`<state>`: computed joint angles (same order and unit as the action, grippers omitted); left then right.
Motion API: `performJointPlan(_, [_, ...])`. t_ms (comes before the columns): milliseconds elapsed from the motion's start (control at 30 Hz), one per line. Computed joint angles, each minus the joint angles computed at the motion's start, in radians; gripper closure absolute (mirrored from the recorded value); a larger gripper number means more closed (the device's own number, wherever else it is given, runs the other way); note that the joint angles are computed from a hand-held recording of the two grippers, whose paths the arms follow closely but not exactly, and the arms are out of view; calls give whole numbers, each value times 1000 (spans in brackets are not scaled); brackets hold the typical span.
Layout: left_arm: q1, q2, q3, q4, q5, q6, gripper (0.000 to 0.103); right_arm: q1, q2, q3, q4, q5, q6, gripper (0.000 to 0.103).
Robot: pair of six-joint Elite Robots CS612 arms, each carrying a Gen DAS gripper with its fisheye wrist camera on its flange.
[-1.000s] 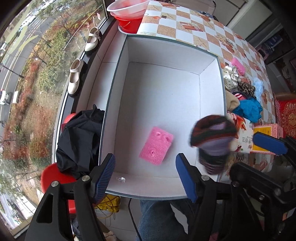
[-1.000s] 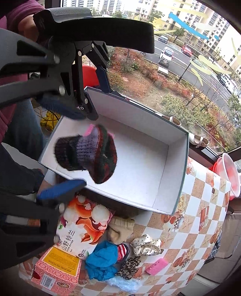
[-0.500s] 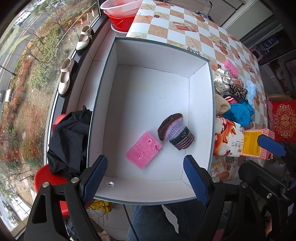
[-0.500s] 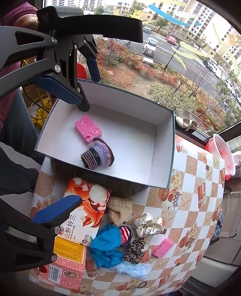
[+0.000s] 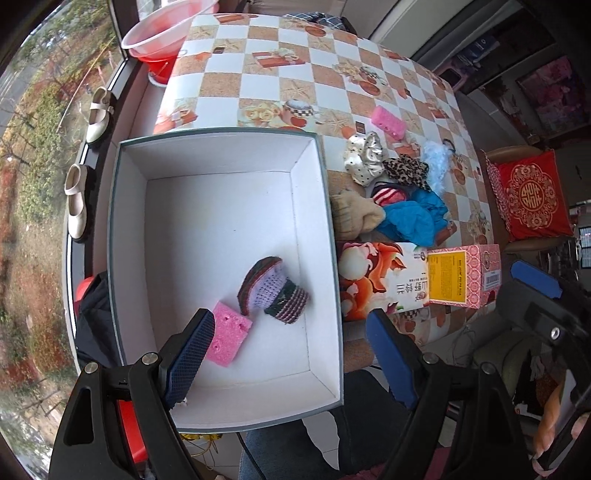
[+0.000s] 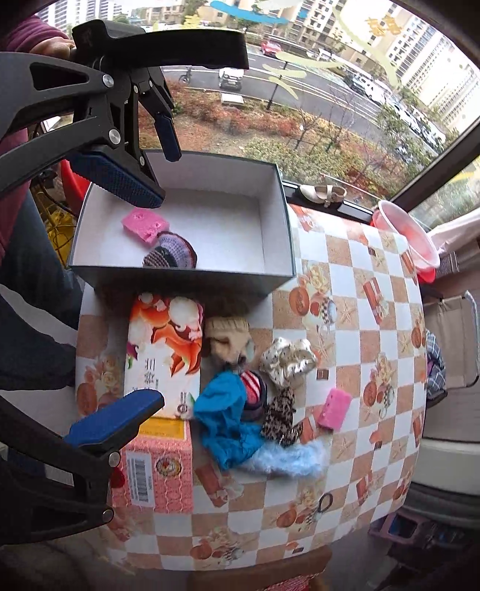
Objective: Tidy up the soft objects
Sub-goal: 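Withdraw both tools from the box back toward the table pile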
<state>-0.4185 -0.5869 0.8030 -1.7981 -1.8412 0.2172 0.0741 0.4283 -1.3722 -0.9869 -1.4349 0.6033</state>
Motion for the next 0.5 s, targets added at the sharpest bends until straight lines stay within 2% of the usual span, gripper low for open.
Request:
performJointPlan(100, [-11,15,-26,32,-21,29,16,-17,7,-39,44,-33,45,4])
performJointPlan(267, [-32,44,-81,76,-42,14,16,-56,17,-102,116,-79,78,4])
performJointPlan(367, [-45,68,-128,99,-53,-8,16,-89,22,-123,157,-105,70,4])
performJointPlan(500, [-67,119,-218,144,-40,-65,16,-141,39,-129,185,-97,21,4])
